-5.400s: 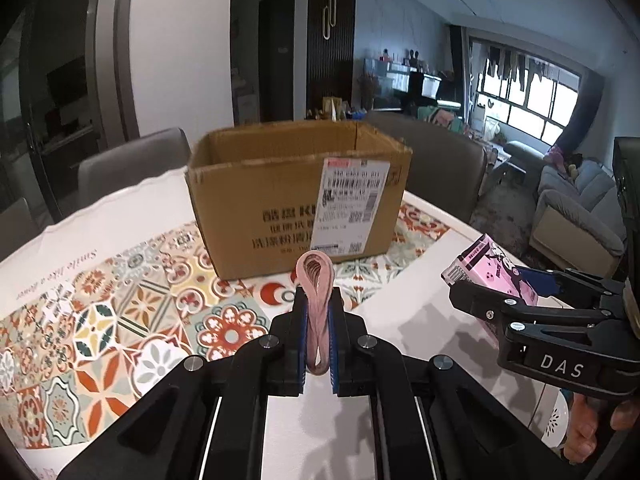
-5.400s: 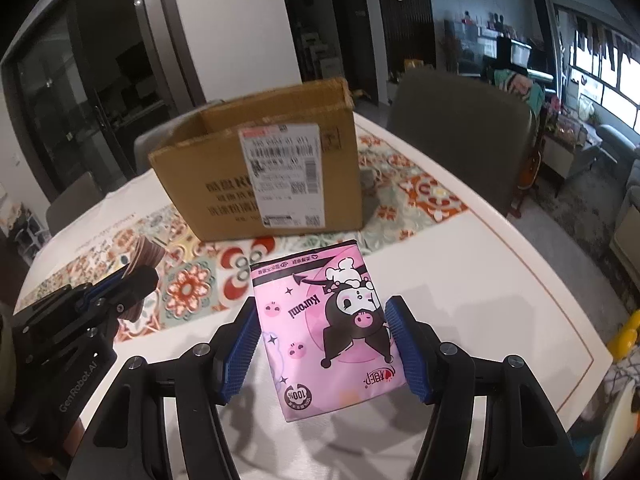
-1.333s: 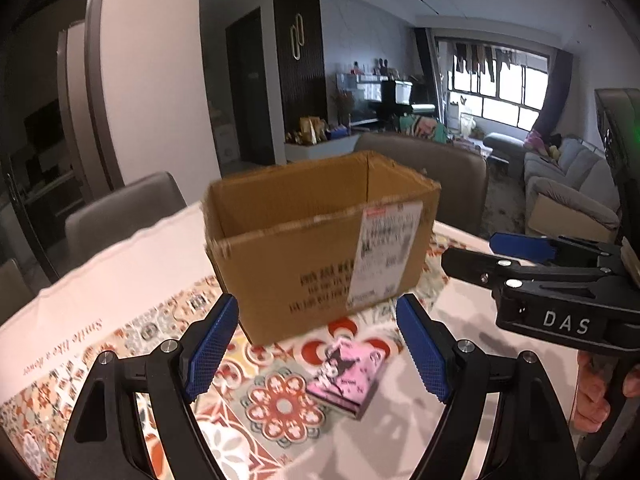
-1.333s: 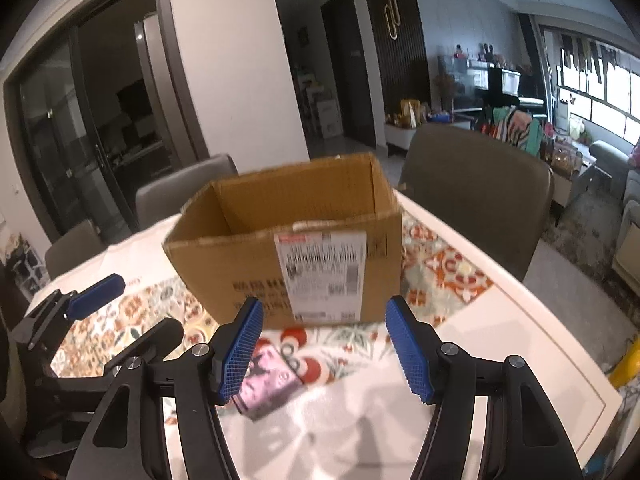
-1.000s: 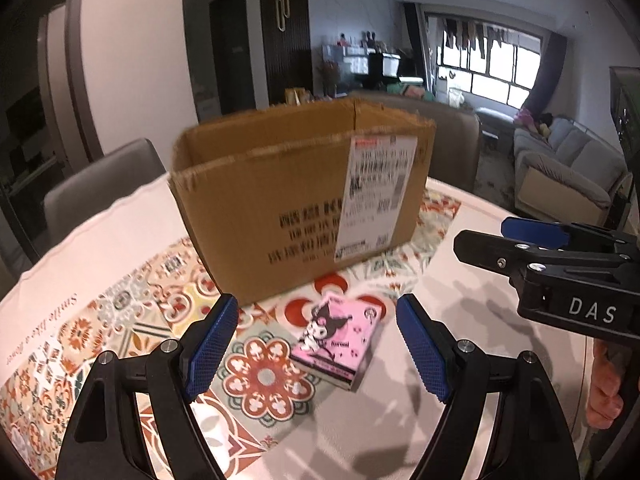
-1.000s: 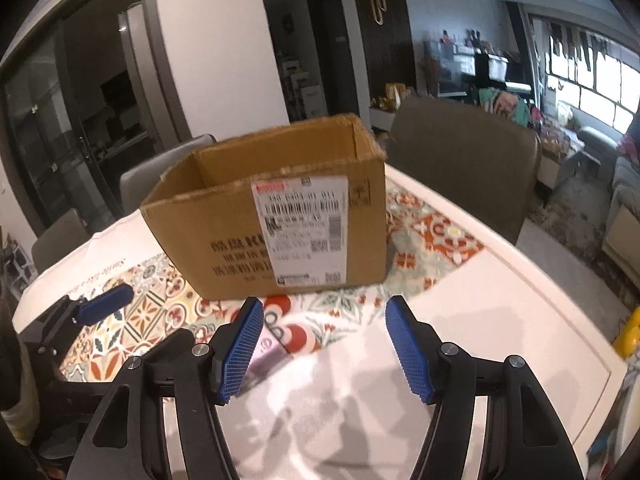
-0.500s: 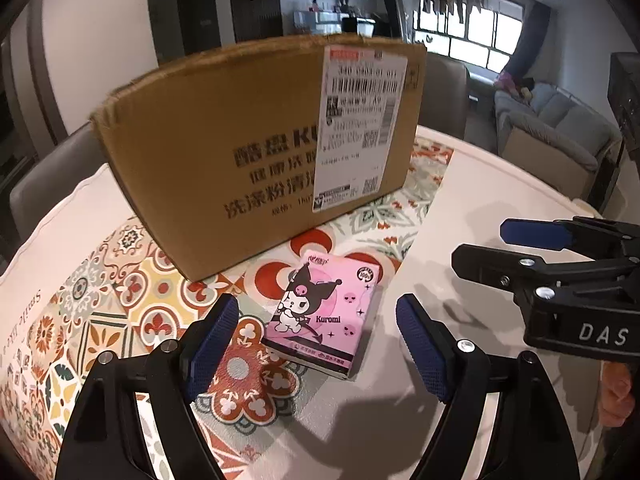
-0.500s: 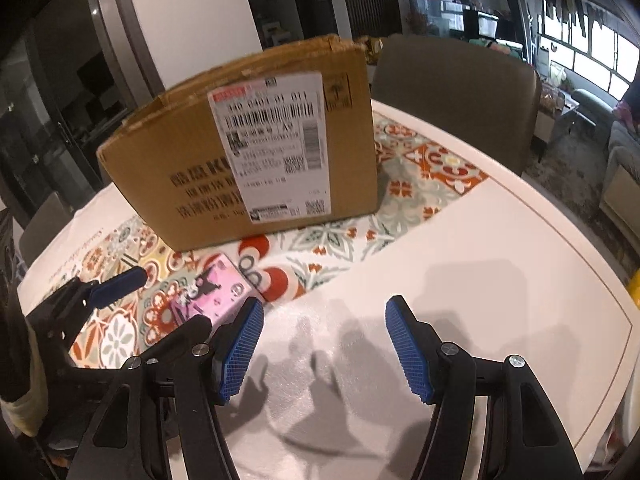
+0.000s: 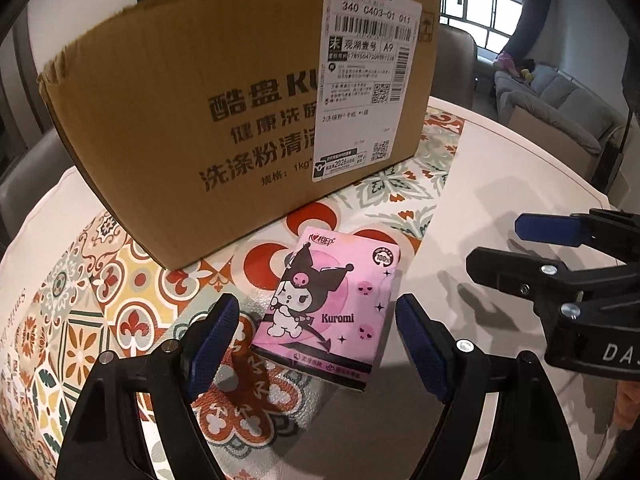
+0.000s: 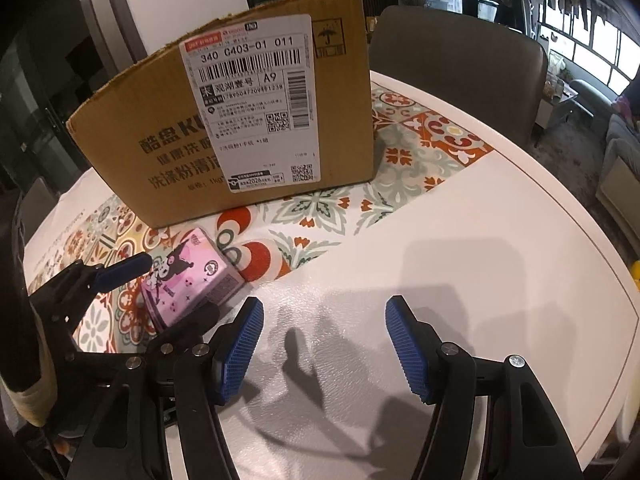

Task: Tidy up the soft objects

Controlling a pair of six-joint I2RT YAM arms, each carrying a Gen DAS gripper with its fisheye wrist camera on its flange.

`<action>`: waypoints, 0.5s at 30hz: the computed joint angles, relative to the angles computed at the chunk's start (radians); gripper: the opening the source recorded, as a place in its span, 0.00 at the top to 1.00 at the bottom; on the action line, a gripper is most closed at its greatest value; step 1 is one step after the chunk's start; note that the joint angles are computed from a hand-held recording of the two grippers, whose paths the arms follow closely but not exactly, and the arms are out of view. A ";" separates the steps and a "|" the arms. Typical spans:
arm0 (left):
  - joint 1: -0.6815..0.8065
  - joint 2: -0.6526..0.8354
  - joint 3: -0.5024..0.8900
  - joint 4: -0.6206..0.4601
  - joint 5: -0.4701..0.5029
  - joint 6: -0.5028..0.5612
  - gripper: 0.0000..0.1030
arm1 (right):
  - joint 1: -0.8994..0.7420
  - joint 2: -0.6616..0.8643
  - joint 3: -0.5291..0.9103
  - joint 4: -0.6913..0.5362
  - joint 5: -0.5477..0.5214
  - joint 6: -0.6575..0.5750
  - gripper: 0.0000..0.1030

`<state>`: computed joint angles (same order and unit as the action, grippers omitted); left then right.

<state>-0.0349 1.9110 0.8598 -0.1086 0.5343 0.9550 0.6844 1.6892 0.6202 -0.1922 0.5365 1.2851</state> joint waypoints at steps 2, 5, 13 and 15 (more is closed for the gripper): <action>-0.013 0.017 0.005 0.013 -0.008 -0.022 0.28 | -0.005 0.007 0.000 0.009 -0.009 -0.005 0.37; -0.018 0.033 0.016 0.000 -0.005 -0.040 0.39 | -0.009 0.015 0.001 0.015 -0.014 -0.007 0.37; -0.009 -0.012 -0.047 0.073 -0.002 -0.118 0.41 | -0.012 0.001 -0.004 0.011 -0.012 -0.002 0.37; -0.003 -0.042 -0.068 0.088 -0.002 -0.145 0.42 | -0.011 -0.016 -0.013 0.011 -0.009 -0.001 0.37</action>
<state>-0.0382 1.8687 0.7915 -0.0204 0.5321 0.8102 0.6736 1.6735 0.6072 -0.1812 0.5271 1.2844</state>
